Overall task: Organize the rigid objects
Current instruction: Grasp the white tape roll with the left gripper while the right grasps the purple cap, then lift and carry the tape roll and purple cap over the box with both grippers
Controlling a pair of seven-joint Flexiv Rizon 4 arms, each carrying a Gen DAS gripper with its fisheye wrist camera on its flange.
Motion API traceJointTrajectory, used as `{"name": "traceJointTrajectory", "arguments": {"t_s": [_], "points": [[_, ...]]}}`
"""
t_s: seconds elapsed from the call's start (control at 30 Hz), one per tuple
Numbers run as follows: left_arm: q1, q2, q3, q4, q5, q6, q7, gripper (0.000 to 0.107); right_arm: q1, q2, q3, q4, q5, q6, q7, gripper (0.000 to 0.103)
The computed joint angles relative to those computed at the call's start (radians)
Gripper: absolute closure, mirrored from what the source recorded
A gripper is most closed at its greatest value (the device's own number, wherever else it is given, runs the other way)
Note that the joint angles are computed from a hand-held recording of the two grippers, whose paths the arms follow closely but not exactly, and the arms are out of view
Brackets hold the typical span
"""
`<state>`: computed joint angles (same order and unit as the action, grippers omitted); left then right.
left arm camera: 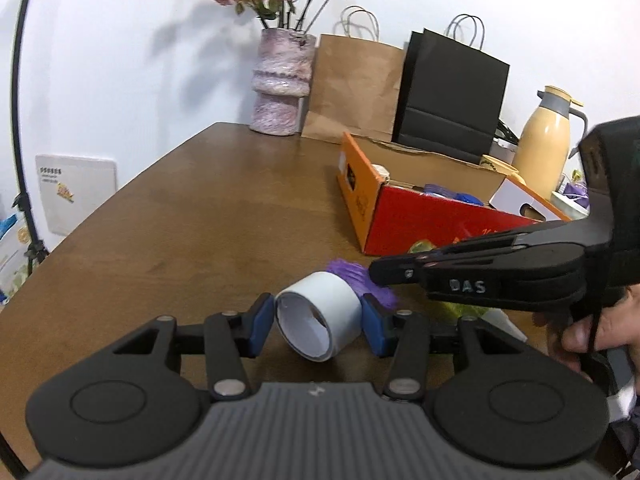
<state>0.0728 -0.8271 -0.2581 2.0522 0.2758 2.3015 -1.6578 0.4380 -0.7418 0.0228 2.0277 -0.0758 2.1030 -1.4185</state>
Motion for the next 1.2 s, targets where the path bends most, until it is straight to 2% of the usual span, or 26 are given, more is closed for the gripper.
{"name": "traceJointTrajectory", "arguments": {"t_s": [0.23, 0.33, 0.37, 0.43, 0.5, 0.57, 0.6, 0.63, 0.77, 0.8, 0.83, 0.87, 0.93, 1.0, 1.03, 1.2], "points": [[-0.011, 0.024, 0.007, 0.064, 0.018, 0.042, -0.008, 0.059, 0.088, 0.058, -0.042, 0.125, 0.126, 0.066, -0.049, 0.103], [-0.010, 0.022, -0.009, 0.084, 0.055, 0.060, -0.016, 0.059, 0.165, 0.088, -0.084, 0.205, 0.249, 0.109, -0.086, 0.103], [-0.020, 0.020, -0.006, 0.087, 0.056, 0.068, -0.012, 0.059, 0.169, 0.093, -0.082, 0.225, 0.278, 0.119, -0.086, 0.103], [-0.059, 0.023, 0.014, 0.092, 0.022, 0.074, 0.000, 0.059, 0.106, 0.091, -0.014, 0.260, 0.286, 0.193, -0.039, 0.101], [-0.116, 0.030, 0.062, 0.107, -0.044, 0.123, 0.023, 0.058, 0.059, 0.073, 0.037, 0.283, 0.276, 0.300, -0.004, 0.086], [-0.179, 0.036, 0.119, 0.129, -0.133, 0.180, 0.060, 0.058, 0.019, 0.059, 0.073, 0.301, 0.220, 0.390, 0.007, 0.014], [-0.184, 0.040, 0.128, 0.139, -0.155, 0.189, 0.066, 0.058, 0.026, 0.052, 0.073, 0.299, 0.217, 0.421, -0.003, 0.005], [-0.175, 0.045, 0.127, 0.147, -0.162, 0.185, 0.064, 0.058, 0.049, 0.045, 0.061, 0.291, 0.225, 0.442, -0.031, 0.004], [-0.139, 0.067, 0.132, 0.178, -0.181, 0.177, 0.052, 0.058, 0.135, 0.047, -0.001, 0.206, 0.231, 0.315, -0.139, 0.009], [-0.130, 0.067, 0.133, 0.180, -0.175, 0.181, 0.051, 0.059, 0.163, 0.042, -0.021, 0.176, 0.250, 0.270, -0.162, 0.013], [-0.143, 0.069, 0.146, 0.185, -0.206, 0.184, 0.057, 0.059, 0.185, 0.037, -0.038, 0.141, 0.269, 0.215, -0.172, 0.024], [-0.133, 0.069, 0.147, 0.183, -0.197, 0.177, 0.061, 0.059, 0.189, 0.032, -0.047, 0.108, 0.273, 0.156, -0.164, 0.031], [-0.087, 0.067, 0.125, 0.179, -0.155, 0.157, 0.042, 0.059, 0.177, 0.016, -0.048, 0.058, 0.261, 0.084, -0.136, 0.032], [-0.058, 0.060, 0.113, 0.171, -0.116, 0.148, 0.034, 0.058, 0.166, 0.002, -0.049, 0.028, 0.246, 0.054, -0.110, 0.039], [-0.067, 0.057, 0.122, 0.169, -0.125, 0.147, 0.043, 0.058, 0.183, -0.006, -0.066, 0.016, 0.256, 0.044, -0.105, 0.048], [-0.047, 0.044, 0.106, 0.163, -0.093, 0.152, 0.038, 0.058, 0.201, 0.001, -0.079, 0.048, 0.275, 0.077, -0.087, 0.049]]}}
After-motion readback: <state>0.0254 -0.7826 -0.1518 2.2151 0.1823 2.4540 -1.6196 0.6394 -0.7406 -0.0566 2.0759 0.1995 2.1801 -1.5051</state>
